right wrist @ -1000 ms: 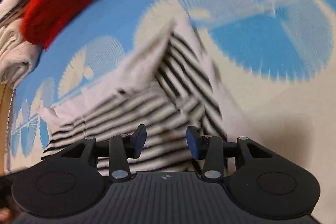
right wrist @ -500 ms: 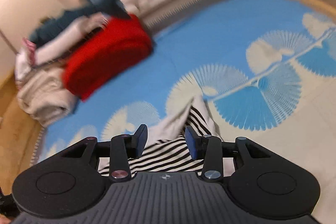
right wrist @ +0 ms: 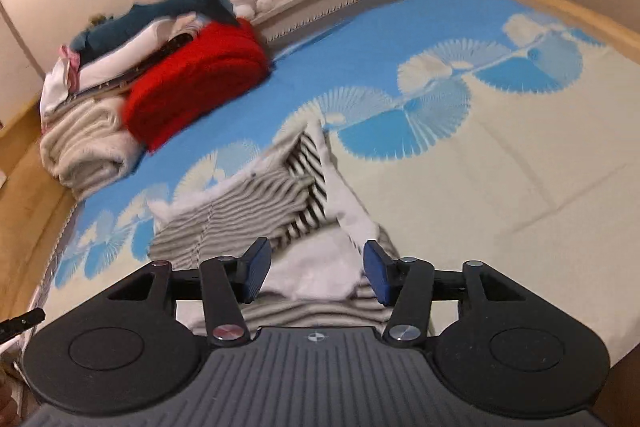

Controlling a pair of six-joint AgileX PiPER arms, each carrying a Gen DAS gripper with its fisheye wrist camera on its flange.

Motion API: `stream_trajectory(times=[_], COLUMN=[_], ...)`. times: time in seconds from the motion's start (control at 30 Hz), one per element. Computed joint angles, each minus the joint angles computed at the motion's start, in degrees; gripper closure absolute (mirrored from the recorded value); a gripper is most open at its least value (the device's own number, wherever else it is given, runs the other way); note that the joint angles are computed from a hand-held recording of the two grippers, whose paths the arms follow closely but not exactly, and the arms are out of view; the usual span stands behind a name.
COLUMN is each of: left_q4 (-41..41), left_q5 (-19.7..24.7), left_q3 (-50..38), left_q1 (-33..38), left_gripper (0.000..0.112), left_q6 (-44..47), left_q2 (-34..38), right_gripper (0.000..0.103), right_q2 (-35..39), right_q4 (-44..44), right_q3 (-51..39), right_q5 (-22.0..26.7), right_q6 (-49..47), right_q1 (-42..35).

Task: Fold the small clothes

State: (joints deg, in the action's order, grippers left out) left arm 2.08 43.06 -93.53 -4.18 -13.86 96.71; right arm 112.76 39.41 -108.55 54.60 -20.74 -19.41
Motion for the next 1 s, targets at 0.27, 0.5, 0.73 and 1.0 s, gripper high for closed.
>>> stream_trajectory(times=[0.27,0.5,0.73,1.0], left_q4=[-3.8,-10.1,-9.5,-8.1], left_q5=[0.9,7.1,12.0,13.8], left_q3=[7.7,2.4,-1.0,0.2], left_q1=[1.5,3.9,2.7,2.8], left_gripper=[0.063,0.037,0.034,0.060], left_q6=[-5.0,-1.6,-5.3,-6.1], left_q2=[2.5,9.3,13.6,14.2], right_gripper=[0.050,0.050,0.048,0.049], right_q2=[3.0,8.1,11.4,12.2], right_q4=[-8.9,-17.3,-21.5,-23.3], right_q3=[2.9,-2.4,-5.0,-4.5], right_q5=[-0.6,3.8,7.0,8.7], right_q6=[3.9,9.0,12.4,12.1], right_q1=[0.9,3.8,5.6,6.4])
